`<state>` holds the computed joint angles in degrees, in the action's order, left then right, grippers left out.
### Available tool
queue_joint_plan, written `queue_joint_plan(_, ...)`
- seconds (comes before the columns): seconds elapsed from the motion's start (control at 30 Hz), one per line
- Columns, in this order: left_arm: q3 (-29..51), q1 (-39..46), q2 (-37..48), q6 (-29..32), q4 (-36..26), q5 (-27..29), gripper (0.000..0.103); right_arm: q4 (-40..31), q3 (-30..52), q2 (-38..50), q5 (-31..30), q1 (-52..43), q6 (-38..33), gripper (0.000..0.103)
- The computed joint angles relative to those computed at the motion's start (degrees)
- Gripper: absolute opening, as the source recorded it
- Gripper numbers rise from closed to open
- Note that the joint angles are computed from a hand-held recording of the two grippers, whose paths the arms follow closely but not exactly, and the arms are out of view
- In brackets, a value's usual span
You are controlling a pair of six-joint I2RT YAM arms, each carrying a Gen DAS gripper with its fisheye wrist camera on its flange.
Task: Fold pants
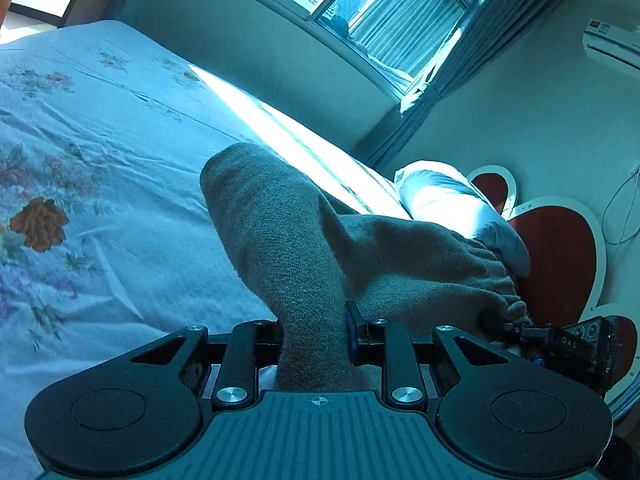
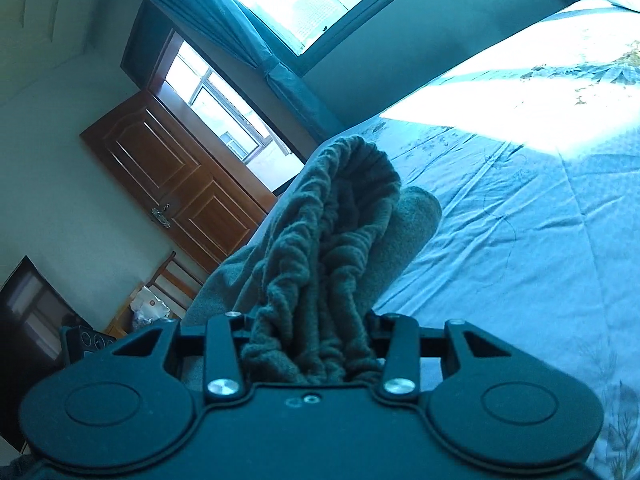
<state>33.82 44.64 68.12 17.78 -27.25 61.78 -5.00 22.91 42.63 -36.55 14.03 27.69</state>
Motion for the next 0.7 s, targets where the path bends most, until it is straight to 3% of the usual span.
queue_joint_plan(0.1, -0.95, -5.64, 10.58, -10.28, 17.62, -4.95, 0.03, 13.53, -1.71, 14.33, 2.17, -0.44, 2.27, 0.041)
queue_joint_plan(0.13, -2.73, -7.82, 12.98, -11.96, 23.48, -9.5, 0.035, 14.47, -1.65, 18.58, 4.89, -0.35, 1.05, 0.057)
queue_joint_plan(0.17, -3.1, -9.45, 15.41, -12.8, 25.02, -15.16, 0.048, 9.91, -0.22, 22.66, 11.12, -0.16, 0.6, 0.065)
queue_joint_plan(0.2, -3.71, -8.84, 17.35, -12.3, 26.1, -15.56, 0.056, 11.17, -1.51, 23.86, 10.05, -2.04, 0.84, 0.062)
queue_joint_plan(0.23, -6.21, -5.49, 18.54, -10.27, 28.94, -10.43, 0.057, 15.66, -5.66, 22.18, 5.65, -5.27, 0.42, 0.062)
queue_joint_plan(0.33, -7.04, -0.13, 15.47, -5.2, 24.42, -7.84, 0.06, 8.41, -7.72, 11.51, 10.32, -3.17, -5.4, 0.07)
queue_joint_plan(0.4, -7.45, 1.4, 12.07, -6.74, 24.51, -8.01, 0.061, 4.04, -8.4, 1.63, 17.4, -0.14, -4.43, 0.075)
queue_joint_plan(0.47, -6.62, 1.31, 10.42, -8.81, 24.65, -7.78, 0.061, 2.86, -7.83, -3.08, 17.91, -0.16, -2.71, 0.077)
queue_joint_plan(0.57, -6.46, 0.55, 7.92, -7.55, 22.27, -8.33, 0.061, 2.82, -4.57, -1.47, 20.33, 4.1, -3.05, 0.075)
queue_joint_plan(0.7, -10.18, -0.89, 2.93, -5.45, 21.74, -10.33, 0.061, 1.37, 0.58, 8.69, 33.82, 13.38, -6.74, 0.077)
